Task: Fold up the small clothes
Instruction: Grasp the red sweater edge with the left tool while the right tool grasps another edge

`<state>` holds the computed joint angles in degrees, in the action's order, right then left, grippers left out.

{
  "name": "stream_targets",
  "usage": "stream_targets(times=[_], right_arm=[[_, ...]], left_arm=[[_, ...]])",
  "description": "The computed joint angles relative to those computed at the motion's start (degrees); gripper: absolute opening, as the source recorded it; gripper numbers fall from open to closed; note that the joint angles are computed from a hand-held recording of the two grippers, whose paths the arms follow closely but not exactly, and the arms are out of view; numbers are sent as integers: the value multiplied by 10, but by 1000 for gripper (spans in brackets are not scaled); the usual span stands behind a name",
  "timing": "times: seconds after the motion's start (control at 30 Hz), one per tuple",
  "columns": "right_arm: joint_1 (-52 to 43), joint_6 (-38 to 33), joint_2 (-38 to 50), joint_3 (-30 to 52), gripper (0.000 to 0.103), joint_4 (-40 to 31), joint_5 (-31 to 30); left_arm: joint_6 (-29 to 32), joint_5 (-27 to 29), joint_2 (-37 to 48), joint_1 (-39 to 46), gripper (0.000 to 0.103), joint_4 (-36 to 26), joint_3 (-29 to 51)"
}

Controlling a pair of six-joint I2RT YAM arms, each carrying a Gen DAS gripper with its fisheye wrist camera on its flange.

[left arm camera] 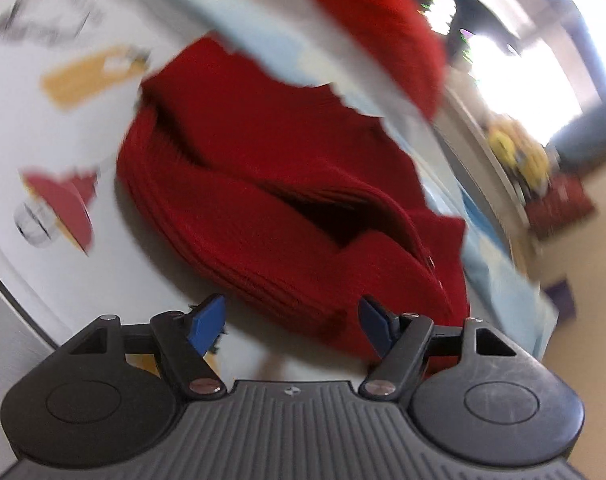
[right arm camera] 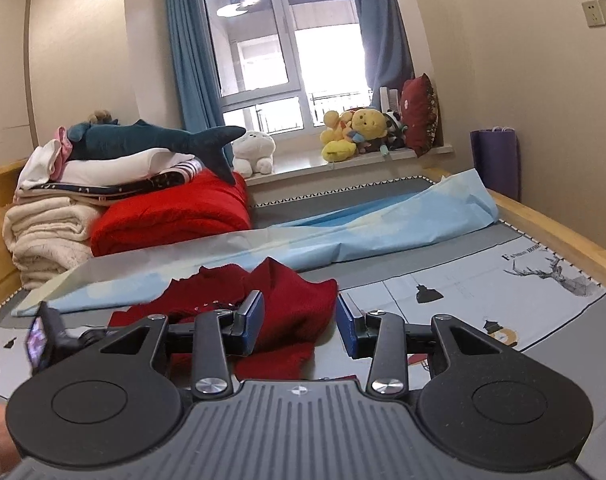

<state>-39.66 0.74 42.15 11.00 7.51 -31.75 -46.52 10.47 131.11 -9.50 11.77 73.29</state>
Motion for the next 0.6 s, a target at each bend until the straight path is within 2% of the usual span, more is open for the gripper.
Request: stream_targets(times=[0.1,0.13,0.17,0.2,0.23,0.27,0.37,0.47,0.57,0.6], right_arm=[[15,-14,2,2,42,-5,17],[20,-17,3,4,42,-6,21],[27,-19,4,4,42,-4,26],[37,-22,5,5,42,-3,33],[48,-25,3,4,42,-3,44],[57,-28,4,3,42,3,53],[78,-25,13,7,42,14,73],[97,-1,27,15,42,26,88],[121,37,36,22,34,32,114],[128,47,36,24,29,32,120]], left_arm=[[-79,8,49,5,76,-21,60],[-86,9,58,6,71,-23,72],[-80,8,62,7,48,-19,77],[-57,4,61,7,31,-24,81],[-27,0,53,6,28,-26,77],[14,0,41,7,21,-26,68],[181,17,-18,21,12,-47,22],[346,43,-92,56,11,-80,-41],[498,70,-178,126,11,-129,-109],[538,82,-195,153,11,-145,-118]])
